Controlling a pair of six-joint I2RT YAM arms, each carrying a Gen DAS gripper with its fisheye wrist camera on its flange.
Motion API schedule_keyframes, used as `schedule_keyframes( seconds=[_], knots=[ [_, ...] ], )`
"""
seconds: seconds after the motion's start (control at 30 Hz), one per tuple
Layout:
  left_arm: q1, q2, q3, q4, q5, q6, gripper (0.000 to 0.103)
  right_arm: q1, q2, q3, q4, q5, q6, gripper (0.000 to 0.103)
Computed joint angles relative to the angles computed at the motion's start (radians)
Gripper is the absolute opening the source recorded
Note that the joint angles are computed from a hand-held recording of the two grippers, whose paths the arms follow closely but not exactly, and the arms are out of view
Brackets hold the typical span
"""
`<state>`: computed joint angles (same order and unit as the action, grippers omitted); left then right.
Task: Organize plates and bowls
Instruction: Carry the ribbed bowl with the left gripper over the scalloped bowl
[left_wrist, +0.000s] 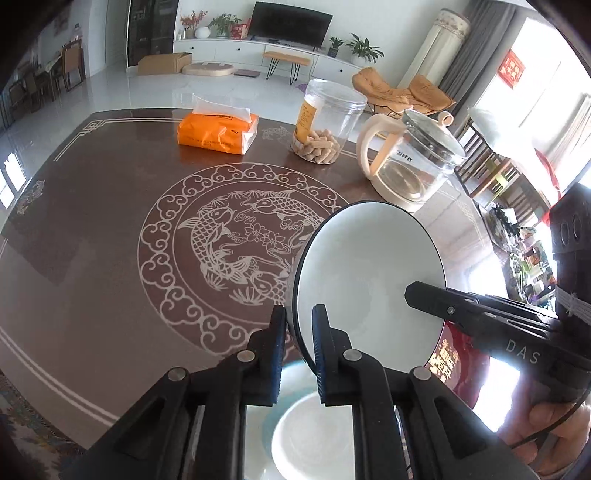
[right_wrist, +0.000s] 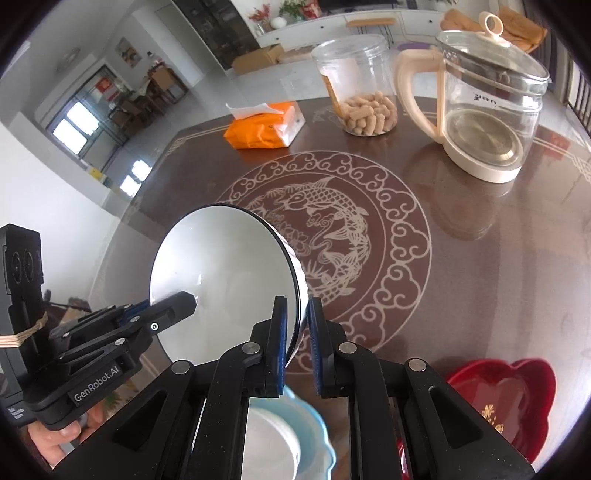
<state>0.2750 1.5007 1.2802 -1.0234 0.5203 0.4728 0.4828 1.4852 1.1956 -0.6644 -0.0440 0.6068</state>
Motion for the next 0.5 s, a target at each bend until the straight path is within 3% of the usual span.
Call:
schedule_keyframes(
  seconds=[0.17,0.5],
  knots=[
    [0.129,-0.13,-0.103,-0.105,0.044,0.135,0.013,0.155,-0.138,-0.068,-0.063,0.075,0.115,0.014],
    [0.184,-0.207,-0.341,-0.051,-0.001,0.199,0.014,0.271,-0.181,-0.257,0.001,0.112,0.268,0.014]
  ],
)
